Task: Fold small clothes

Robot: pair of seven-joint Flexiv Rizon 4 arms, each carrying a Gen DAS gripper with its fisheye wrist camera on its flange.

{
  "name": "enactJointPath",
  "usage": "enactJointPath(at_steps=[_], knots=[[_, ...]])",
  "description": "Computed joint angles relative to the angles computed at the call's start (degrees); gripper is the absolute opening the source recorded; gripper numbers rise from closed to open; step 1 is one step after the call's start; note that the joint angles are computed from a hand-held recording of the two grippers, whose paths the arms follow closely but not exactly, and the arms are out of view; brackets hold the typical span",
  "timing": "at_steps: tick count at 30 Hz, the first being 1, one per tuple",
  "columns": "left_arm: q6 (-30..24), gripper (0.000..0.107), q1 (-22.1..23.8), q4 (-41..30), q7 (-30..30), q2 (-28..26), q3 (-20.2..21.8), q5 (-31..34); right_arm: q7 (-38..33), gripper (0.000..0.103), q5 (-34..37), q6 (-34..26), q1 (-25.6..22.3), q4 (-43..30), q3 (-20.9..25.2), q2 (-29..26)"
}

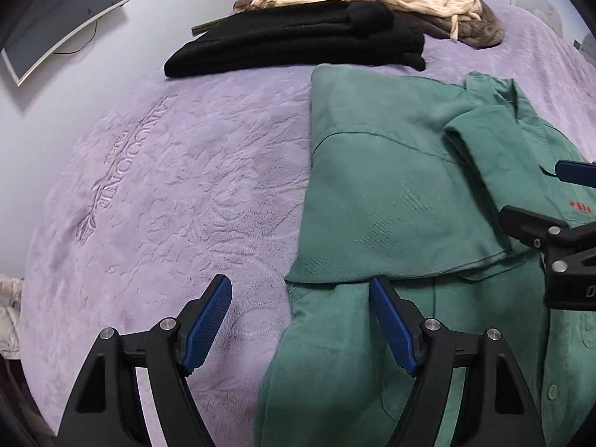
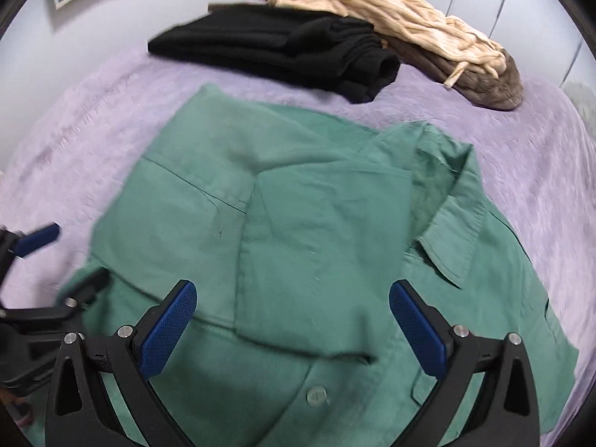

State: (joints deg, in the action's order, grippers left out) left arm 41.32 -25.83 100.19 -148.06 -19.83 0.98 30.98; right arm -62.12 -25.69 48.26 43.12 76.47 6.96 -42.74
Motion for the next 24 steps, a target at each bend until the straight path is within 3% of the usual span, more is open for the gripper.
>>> enactJointPath(at_steps=[2, 3, 4, 6, 11, 15, 18, 20, 22, 24], knots=[[-0.4, 0.078, 0.2, 0.2, 0.0, -1.0, 0.1, -0.3, 1.7, 0.093, -2.3, -3.5, 1.7, -1.4, -2.2, -1.8], [-0.3, 0.078, 0.1, 0.3, -0.5, -1.4, 0.2, -0.1, 2.2, 0.065, -0.9, -2.3, 0.6, -0.8, -1.4, -1.6], [0.4, 0.078, 0.1, 0.6, -1.0, -1.5, 0.4, 0.1, 3.4, 0.031, 0.3, -1.3, -0.2, -0.1, -0.9, -0.9], [1.4, 0.078, 0.1, 1.0, -1.9, -1.4, 0.8, 0.2, 7.6, 0.023, 2.6, 2.9, -2.1, 3.1, -0.7, 1.9], [2.8, 0.078, 0.8, 1.4, -1.8, -1.5, 1.0, -0.8, 16.9, 0.022, 15.5, 18.3, -11.8, 14.7, 3.5, 9.6], [2.5, 0.078, 0.6, 1.1, -1.9, -1.7, 1.1, -0.9, 19.2, 0.022, 28.2, 20.9, -20.6, 18.8, 9.5, 10.6], [2.5, 0.078, 1.1, 1.2, -1.6, -1.6, 1.2, -1.7, 17.3, 0.037, 36.9, 23.7, -26.0, 20.7, 14.3, 10.2], [1.8, 0.078, 1.3, 1.1, -1.2, -1.4, 1.2, -2.2, 15.2, 0.053, 40.7, 26.6, -28.2, 21.6, 16.9, 10.3], [0.3, 0.078, 1.3, 1.1, -0.6, -0.6, 1.1, -2.6, 13.4, 0.077, 42.4, 27.9, -29.0, 21.8, 18.2, 10.7], [-1.5, 0.078, 1.5, 1.9, 1.3, 1.0, 0.5, -3.1, 12.7, 0.078, 42.3, 26.7, -28.7, 22.0, 18.0, 11.6]])
